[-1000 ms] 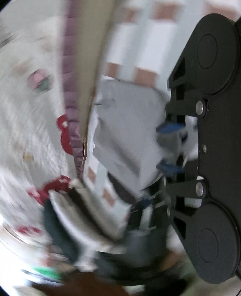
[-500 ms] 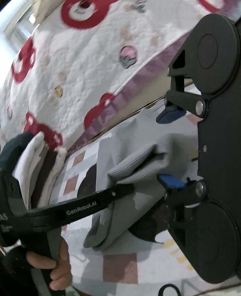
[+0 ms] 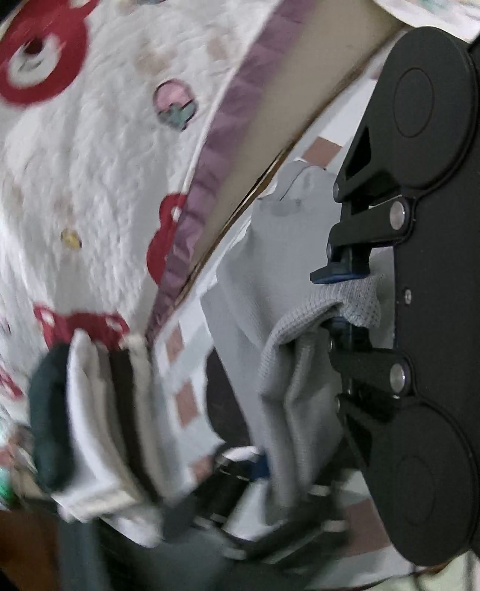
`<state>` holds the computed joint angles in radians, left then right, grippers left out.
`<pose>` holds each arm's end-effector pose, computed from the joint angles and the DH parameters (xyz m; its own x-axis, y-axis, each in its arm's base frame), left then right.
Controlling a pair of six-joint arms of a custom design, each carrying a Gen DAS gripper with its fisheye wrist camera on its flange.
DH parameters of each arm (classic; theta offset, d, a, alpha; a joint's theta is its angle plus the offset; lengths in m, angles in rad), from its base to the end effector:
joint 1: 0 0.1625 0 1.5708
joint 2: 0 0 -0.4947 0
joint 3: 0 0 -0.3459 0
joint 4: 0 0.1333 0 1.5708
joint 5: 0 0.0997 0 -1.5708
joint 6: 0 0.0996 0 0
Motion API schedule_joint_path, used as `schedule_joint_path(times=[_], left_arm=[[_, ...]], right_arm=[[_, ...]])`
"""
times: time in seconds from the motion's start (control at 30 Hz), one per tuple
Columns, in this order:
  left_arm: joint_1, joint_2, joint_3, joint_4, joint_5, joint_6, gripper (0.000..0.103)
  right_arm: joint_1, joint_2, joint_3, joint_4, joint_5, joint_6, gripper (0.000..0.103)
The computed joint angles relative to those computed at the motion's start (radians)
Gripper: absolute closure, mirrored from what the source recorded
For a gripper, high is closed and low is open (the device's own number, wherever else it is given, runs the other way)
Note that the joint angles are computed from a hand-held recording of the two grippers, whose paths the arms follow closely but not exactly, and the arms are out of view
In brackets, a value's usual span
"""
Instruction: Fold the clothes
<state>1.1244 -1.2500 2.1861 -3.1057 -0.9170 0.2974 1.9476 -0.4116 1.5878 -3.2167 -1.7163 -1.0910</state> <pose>-0.0358 -0.5239 0.3443 -0.7216 0.2503 -0.6455 0.5941 0.7026 -0.3917 0.3754 -0.6256 -0.0016 -0.1448 -0.8754 0.4612 -0.9890 0.1139 -0.0942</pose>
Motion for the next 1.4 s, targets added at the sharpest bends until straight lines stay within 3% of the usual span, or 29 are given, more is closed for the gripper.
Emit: schedule_joint_path(times=[0.03,0.1,0.13,0.23,0.37,0.43,0.53,0.67,0.83,0.93,1.0,1.07,1.13,1.3,1.4], left_arm=[[0.0,0.0,0.002,-0.015,0.013,-0.005,0.061],[0.0,-0.001,0.002,-0.046,0.049,-0.019,0.083],[0.0,-0.004,0.003,-0.07,0.063,-0.016,0.089],[-0.005,-0.019,0.005,-0.104,0.08,0.0,0.09],[-0.068,-0.075,0.039,-0.061,0.163,-0.002,0.091],[-0.132,-0.138,0.087,-0.003,0.217,-0.073,0.091],[-0.246,-0.246,0.163,0.087,0.264,-0.184,0.091],[-0.292,-0.306,0.202,0.221,0.225,-0.319,0.091],[-0.265,-0.221,0.126,0.241,0.24,-0.226,0.09],[-0.21,-0.176,0.023,0.215,0.198,-0.122,0.085],[-0.161,-0.145,-0.047,0.221,0.163,-0.084,0.076],[-0.124,-0.109,-0.094,0.209,0.176,-0.066,0.066],[-0.088,-0.085,-0.125,0.183,0.176,-0.057,0.065],[-0.009,-0.095,-0.124,0.159,0.039,-0.16,0.062],[-0.001,-0.107,-0.098,0.145,0.057,-0.169,0.056]], right_arm=[[-0.001,-0.001,-0.002,0.001,0.004,0.023,0.086],[-0.002,-0.003,-0.003,-0.003,0.01,0.055,0.086],[-0.002,-0.002,-0.008,0.0,0.015,0.065,0.087],[-0.006,-0.013,-0.014,0.039,0.048,0.098,0.088],[-0.018,-0.068,0.026,0.113,0.134,0.148,0.088],[-0.027,-0.109,0.062,0.158,0.196,0.159,0.088],[-0.04,-0.189,0.159,0.235,0.29,0.108,0.088],[-0.057,-0.262,0.242,0.326,0.311,0.122,0.089],[-0.083,-0.245,0.234,0.278,0.296,0.214,0.089],[-0.096,-0.211,0.176,0.248,0.316,0.302,0.089],[-0.099,-0.175,0.103,0.253,0.311,0.348,0.089],[-0.096,-0.133,0.017,0.289,0.276,0.366,0.089],[-0.088,-0.092,-0.066,0.347,0.23,0.358,0.09],[-0.077,-0.043,-0.157,0.395,0.164,0.368,0.09],[-0.073,-0.042,-0.158,0.384,0.151,0.364,0.09]])
